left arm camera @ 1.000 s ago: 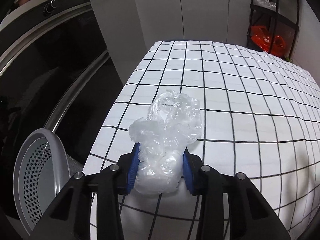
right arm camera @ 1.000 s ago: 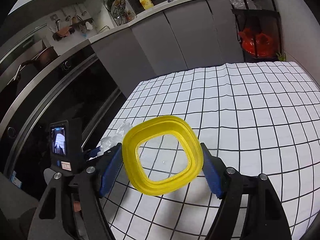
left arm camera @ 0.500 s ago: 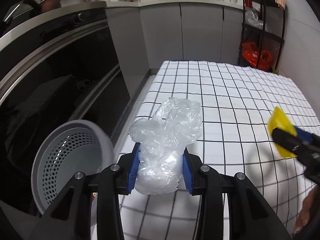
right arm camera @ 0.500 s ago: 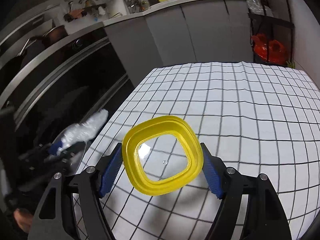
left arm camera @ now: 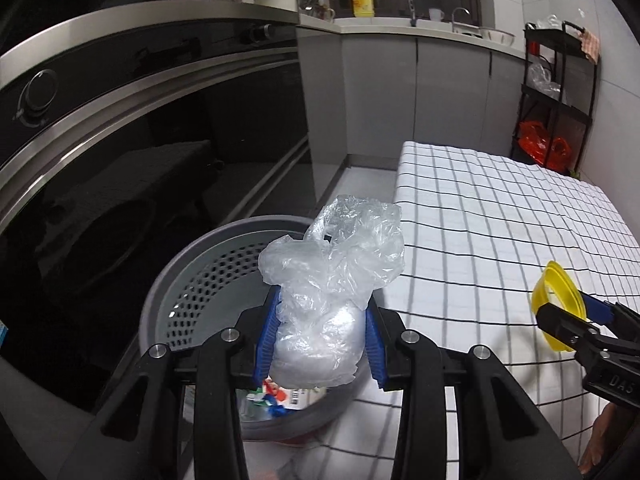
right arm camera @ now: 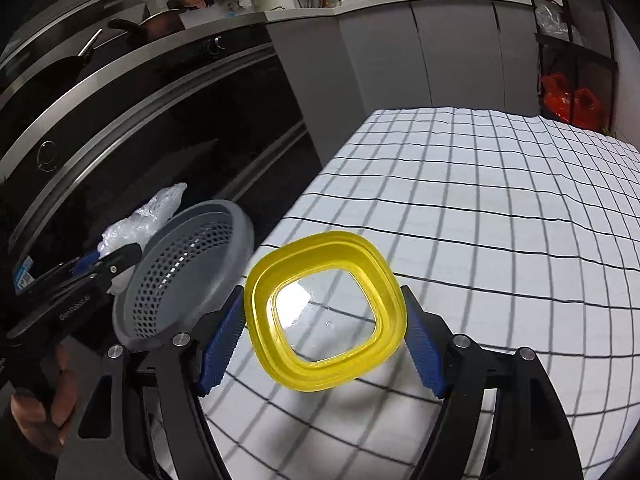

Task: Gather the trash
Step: 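Carry the yellow container and plastic bag over the basket with both grippers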

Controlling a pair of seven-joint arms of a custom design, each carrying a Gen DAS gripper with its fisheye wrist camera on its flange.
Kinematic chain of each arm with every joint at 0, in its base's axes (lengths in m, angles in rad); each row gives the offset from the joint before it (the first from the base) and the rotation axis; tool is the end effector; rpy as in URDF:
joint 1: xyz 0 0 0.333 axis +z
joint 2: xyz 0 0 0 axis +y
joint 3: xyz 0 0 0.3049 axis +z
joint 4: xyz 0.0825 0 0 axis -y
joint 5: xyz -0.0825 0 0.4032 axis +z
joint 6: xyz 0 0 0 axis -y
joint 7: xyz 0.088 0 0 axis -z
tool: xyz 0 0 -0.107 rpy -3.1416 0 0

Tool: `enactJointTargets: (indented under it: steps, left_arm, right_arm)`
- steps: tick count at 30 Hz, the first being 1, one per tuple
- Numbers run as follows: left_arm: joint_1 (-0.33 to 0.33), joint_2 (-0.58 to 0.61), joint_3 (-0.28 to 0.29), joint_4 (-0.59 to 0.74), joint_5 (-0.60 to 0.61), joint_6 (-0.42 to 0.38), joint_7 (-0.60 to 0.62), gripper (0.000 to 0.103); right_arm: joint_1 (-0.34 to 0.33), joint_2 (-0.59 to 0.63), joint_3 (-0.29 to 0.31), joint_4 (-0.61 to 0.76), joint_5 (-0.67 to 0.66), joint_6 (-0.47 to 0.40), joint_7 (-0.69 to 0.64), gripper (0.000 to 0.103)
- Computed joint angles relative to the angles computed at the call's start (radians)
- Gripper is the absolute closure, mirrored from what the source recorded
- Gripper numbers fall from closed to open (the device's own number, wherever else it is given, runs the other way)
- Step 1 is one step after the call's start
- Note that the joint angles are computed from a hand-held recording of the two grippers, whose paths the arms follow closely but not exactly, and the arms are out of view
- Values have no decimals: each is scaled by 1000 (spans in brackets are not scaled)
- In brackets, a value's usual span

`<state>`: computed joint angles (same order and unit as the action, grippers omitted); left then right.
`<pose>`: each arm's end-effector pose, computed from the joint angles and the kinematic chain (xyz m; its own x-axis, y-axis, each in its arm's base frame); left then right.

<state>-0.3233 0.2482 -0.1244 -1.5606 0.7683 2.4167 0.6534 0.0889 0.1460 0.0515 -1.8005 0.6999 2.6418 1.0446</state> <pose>0.6361 -0.2910 0.5583 0.0968 -0.9910 -0.0924 -0.6589 0.0057 -0.7522 0.6612 0.0748 0.5200 0.2734 -0.9140 -0.2999 -0.7254 0.0088 -0.6883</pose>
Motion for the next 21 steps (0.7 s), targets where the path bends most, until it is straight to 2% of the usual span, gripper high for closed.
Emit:
enactJointTargets:
  steps: [3, 6, 21]
  left_arm:
    - [27, -41, 11, -55, -4, 33, -8, 66]
    - [58, -69, 18, -101, 12, 67, -28, 66]
    - [147, -83, 32, -182, 36, 95, -101, 66]
  right_arm:
    - [17, -10, 13, -7, 12, 15, 16, 31]
    - [46, 1, 19, 9, -35, 30, 67, 31]
    - [123, 95, 56, 115, -238, 51, 237, 31]
